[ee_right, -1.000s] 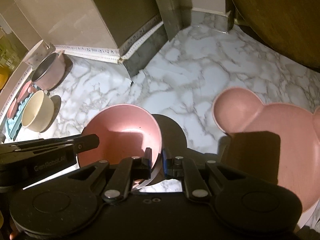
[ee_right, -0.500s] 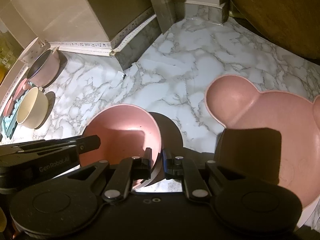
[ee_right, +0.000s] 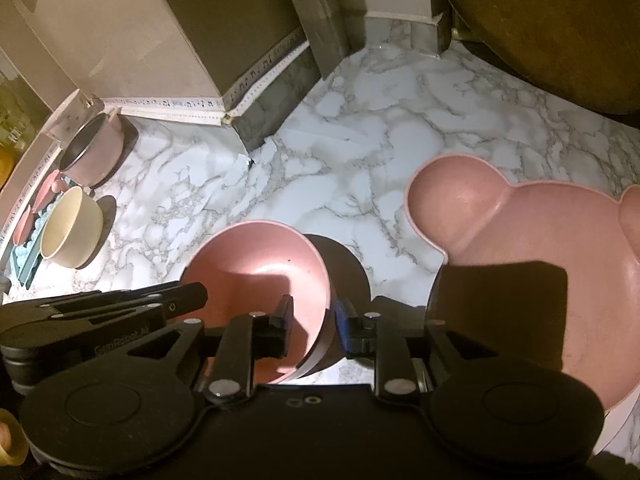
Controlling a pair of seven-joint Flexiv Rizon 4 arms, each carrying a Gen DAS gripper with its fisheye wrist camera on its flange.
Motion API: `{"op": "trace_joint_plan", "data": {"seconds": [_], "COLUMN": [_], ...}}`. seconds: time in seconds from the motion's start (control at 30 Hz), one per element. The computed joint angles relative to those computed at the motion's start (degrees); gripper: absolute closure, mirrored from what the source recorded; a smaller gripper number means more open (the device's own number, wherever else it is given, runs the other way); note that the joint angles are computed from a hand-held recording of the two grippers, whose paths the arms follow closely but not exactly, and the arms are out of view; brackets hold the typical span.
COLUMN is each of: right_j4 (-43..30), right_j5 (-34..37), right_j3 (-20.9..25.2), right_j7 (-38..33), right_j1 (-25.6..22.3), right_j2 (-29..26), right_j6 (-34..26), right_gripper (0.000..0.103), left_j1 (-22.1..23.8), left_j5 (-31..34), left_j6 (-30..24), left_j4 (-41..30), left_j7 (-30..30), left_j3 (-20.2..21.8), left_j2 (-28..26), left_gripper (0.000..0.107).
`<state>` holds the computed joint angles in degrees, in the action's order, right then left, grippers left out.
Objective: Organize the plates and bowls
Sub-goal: 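Lower the pink bowl onto the counter and open both grippers, then pull back and move both grippers to the cream bowl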
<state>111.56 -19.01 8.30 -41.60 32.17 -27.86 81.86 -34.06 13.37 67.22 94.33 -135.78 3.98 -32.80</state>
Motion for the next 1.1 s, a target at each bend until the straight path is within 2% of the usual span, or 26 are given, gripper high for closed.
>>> {"op": "trace_joint_plan", "data": {"seconds": [0.23,0.33,0.4,0.43,0.5,0.57,0.73,0.87,1.0,1.1], "right_j4": [1.95,2.42,2.9,3.09,3.16,3.31,3.06,2.58,1.4,-0.35], "right_j5": [-2.12,-2.7,-3.19,-3.41,-3.53,-3.87,-4.76,-5.78,-6.99,-6.65], "right_j3": [-2.64,-3.1,-4.01,-4.54,-4.44,-5.04,-5.49,-6.59,-7.63,-6.21], "right_j7": [1.95,2.22,2.7,3.12,3.19,3.59,3.76,4.3,4.44,3.72], "right_j1": [2.04,2.52,3.23,3.72,3.74,4.39,5.41,6.97,8.35,7.66], "right_j2": [1.62,1.92,2.13,2.26,2.35,2.47,2.83,2.97,2.51,1.59], "right_j6": [2.96,4.29,5.53,5.75,6.1,6.45,6.96,7.67,8.07,8.03], "right_gripper": [0.07,0.061,0.052,0.051,0.048,0.045,0.036,0.021,0.012,0.009], "left_j1": [-0.48,-1.25,-1.42,-1.73,-2.65,-4.03,-4.06,-3.82,-3.06,-2.07], "left_j5": [1.36,2.74,3.46,4.12,5.95,8.91,13.85,18.49,23.36,26.11], "left_j6": [2.65,2.9,3.23,3.4,3.6,3.9,3.48,2.6,1.43,0.28], "left_j4": [2.29,2.72,3.23,3.44,3.67,3.82,4.79,5.76,6.63,7.57], "left_j7": [-0.89,-2.07,-3.04,-3.78,-5.78,-8.96,-13.38,-18.07,-22.26,-25.06], "left_j3": [0.96,1.93,2.32,2.75,3.94,5.83,6.56,6.92,6.62,5.98], "left_j2": [1.73,2.61,3.24,3.59,4.24,5.03,7.49,9.69,11.93,13.7], "left_gripper": [0.091,0.09,0.083,0.08,0.059,0.05,0.049,0.04,0.039,0.035]}}
